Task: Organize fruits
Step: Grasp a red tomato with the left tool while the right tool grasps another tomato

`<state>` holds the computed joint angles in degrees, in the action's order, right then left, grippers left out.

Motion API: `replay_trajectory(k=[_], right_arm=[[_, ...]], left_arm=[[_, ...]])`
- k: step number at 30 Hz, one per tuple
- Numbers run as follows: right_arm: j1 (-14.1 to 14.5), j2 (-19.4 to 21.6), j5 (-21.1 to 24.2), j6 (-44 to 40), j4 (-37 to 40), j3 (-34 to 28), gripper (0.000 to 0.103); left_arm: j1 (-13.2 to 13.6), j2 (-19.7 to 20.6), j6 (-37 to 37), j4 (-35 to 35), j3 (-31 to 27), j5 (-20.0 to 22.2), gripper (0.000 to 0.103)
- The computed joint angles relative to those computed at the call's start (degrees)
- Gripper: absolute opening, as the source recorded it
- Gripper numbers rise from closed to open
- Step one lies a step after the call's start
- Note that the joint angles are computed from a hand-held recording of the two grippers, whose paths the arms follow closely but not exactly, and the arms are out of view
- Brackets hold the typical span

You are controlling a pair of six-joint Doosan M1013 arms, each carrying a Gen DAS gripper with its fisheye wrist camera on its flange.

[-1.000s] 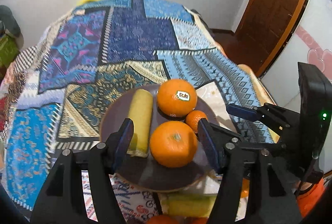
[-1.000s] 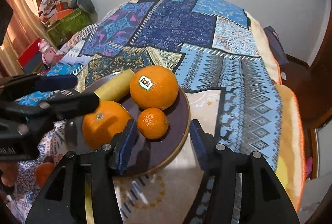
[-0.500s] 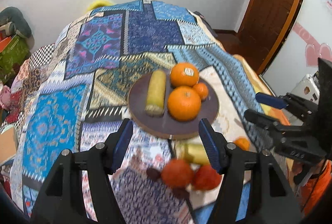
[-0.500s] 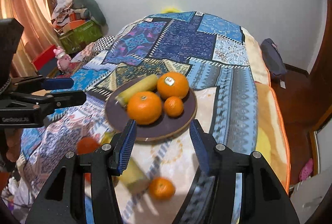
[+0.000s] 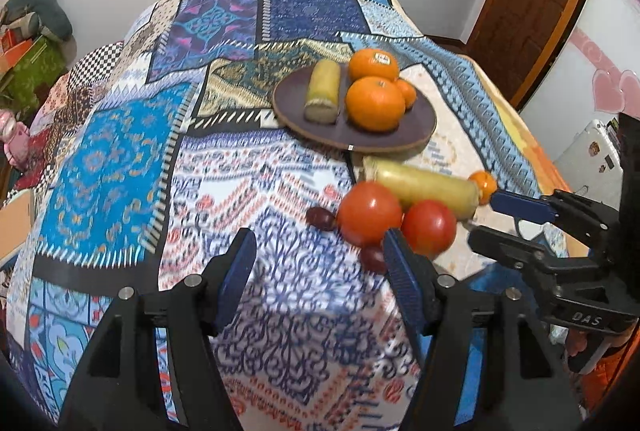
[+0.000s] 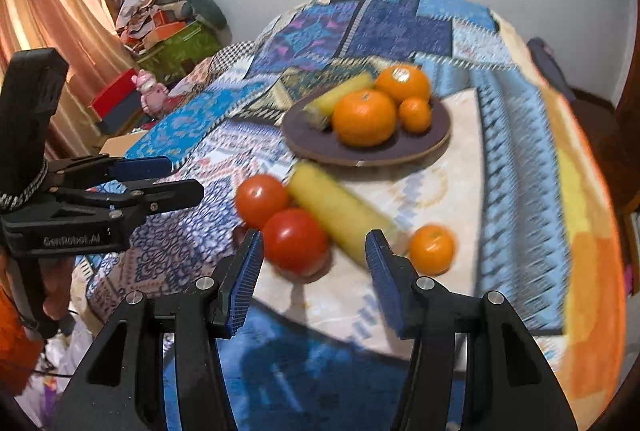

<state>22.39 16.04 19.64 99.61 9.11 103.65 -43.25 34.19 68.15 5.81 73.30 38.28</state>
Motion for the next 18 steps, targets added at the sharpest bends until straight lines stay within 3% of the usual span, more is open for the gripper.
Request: replay_trajectory(k=[8, 18], right_arm=[[0.34, 2.31, 1.79, -0.73, 4.73, -1.47, 0.05], [-0.02, 4.2, 4.05, -2.03, 7.95, -2.71, 0.049]], left_arm=[[0.83, -1.22, 1.73, -3.15, 3.53, -1.9, 0.065], [0.72, -0.64, 5.85, -5.15, 3.17, -2.97, 0.065]])
